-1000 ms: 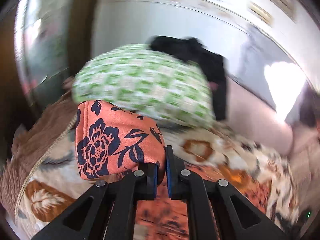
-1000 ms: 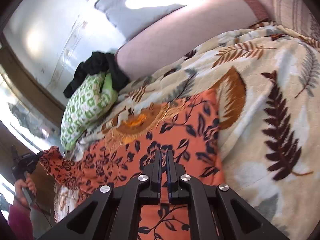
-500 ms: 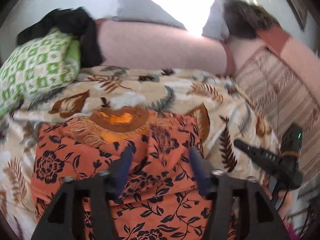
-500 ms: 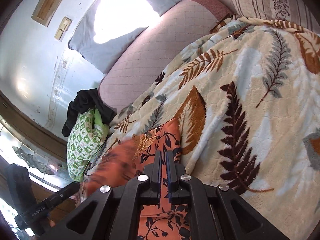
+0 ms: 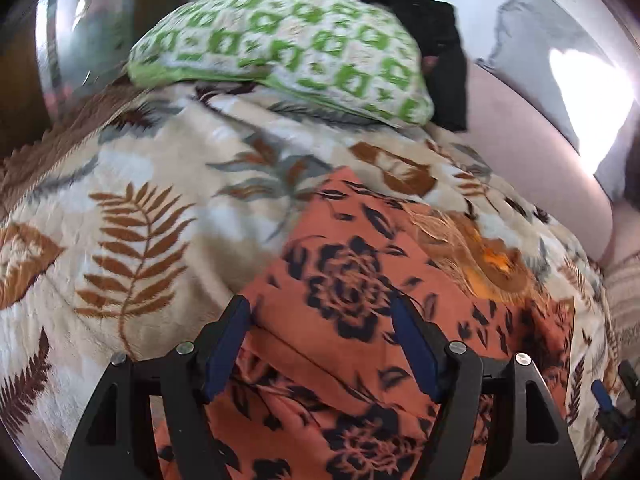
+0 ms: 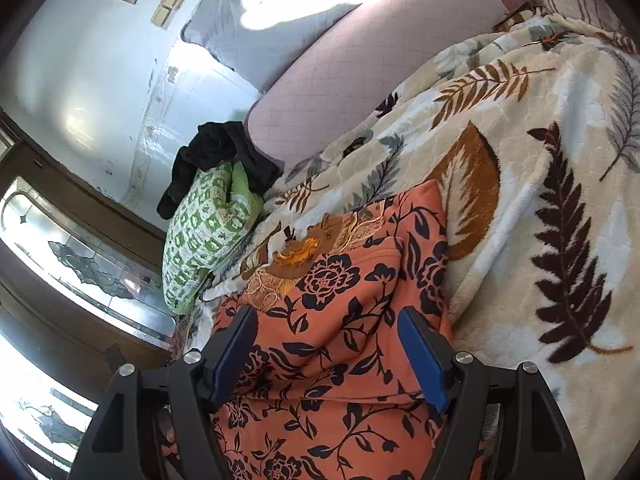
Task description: Fold small clothes
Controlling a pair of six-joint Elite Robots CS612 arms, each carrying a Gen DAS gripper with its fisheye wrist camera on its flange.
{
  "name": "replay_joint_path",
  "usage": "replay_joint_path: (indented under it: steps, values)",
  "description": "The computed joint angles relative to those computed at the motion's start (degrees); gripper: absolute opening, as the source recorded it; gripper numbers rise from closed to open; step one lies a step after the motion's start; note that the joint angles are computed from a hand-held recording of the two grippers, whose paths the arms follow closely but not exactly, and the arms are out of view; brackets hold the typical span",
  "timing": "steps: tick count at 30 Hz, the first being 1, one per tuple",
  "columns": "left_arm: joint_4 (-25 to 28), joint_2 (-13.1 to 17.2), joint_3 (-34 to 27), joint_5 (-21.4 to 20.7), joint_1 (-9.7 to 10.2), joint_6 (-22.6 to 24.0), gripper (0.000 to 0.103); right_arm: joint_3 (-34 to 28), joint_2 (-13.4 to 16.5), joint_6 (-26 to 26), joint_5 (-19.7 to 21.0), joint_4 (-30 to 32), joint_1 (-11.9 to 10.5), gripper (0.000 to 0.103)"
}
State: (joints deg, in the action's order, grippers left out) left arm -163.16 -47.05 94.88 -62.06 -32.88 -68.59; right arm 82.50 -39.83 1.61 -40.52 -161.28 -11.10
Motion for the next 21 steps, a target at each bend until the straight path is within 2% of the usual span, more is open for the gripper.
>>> replay_joint_path:
  steps: [2, 3, 4, 7, 8, 10, 14, 15, 17, 18, 20, 21]
  values:
    - [-0.59, 0.08, 0.38, 0.95, 0.54, -1.05, 0.074, -2.50, -0.10, -2.04, -5.28, 3.99, 2.13, 0.076]
    - [1.14, -0.02, 0.29, 1.79, 0.62, -1.79, 0.074, -4.02, 0.09, -2.21, -7.31, 5.74, 3.16, 0.076]
    - [2.77, -0.13, 0.04, 1.39, 0.86, -2.37, 0.074, -6.05, 0.38, -3.38, -9.66, 8.94, 4.33, 0.076]
    - [0.18, -0.30, 0.77, -2.26, 1.74, -2.27, 0.074, -12.65, 1.81, -5.15, -19.66, 17.81, 8.21, 0.076]
    - [1.53, -0.43, 0.73, -2.53, 1.83, -2.94, 0.074, -15.05, 2.63, -6.21, -23.23, 20.53, 9.49, 0.076]
    - [3.67, -0.36, 0.40, -3.91, 2.23, -2.59, 0.074, -19.69, 4.75, -7.44, -33.72, 24.05, 12.22, 0.075]
    - [1.50, -0.26, 1.15, -7.02, 2.96, -1.79, 0.074, -27.93, 9.63, -7.36, -47.48, 33.28, 15.43, 0.072]
    - [1.39, -0.26, 1.20, -7.47, 3.04, -1.09, 0.074, -29.26, 10.60, -7.29, -49.37, 35.14, 15.75, 0.070]
    - [1.86, -0.15, 1.15, -8.09, 3.16, -0.05, 0.074, -31.27, 12.03, -8.68, -51.68, 39.20, 15.88, 0.038]
    - [2.13, -0.07, 1.14, -8.83, 3.27, 0.19, 0.074, -30.42, 11.69, -9.67, -51.42, 37.86, 15.67, 0.037]
    - [1.61, -0.01, 1.44, -10.41, 3.58, -0.03, 0.074, -28.45, 10.27, -11.08, -50.27, 37.15, 14.96, 0.017]
    - [0.83, -0.03, 1.76, -10.87, 3.68, -0.27, 0.074, -27.06, 9.26, -11.33, -49.35, 36.35, 14.48, 0.014]
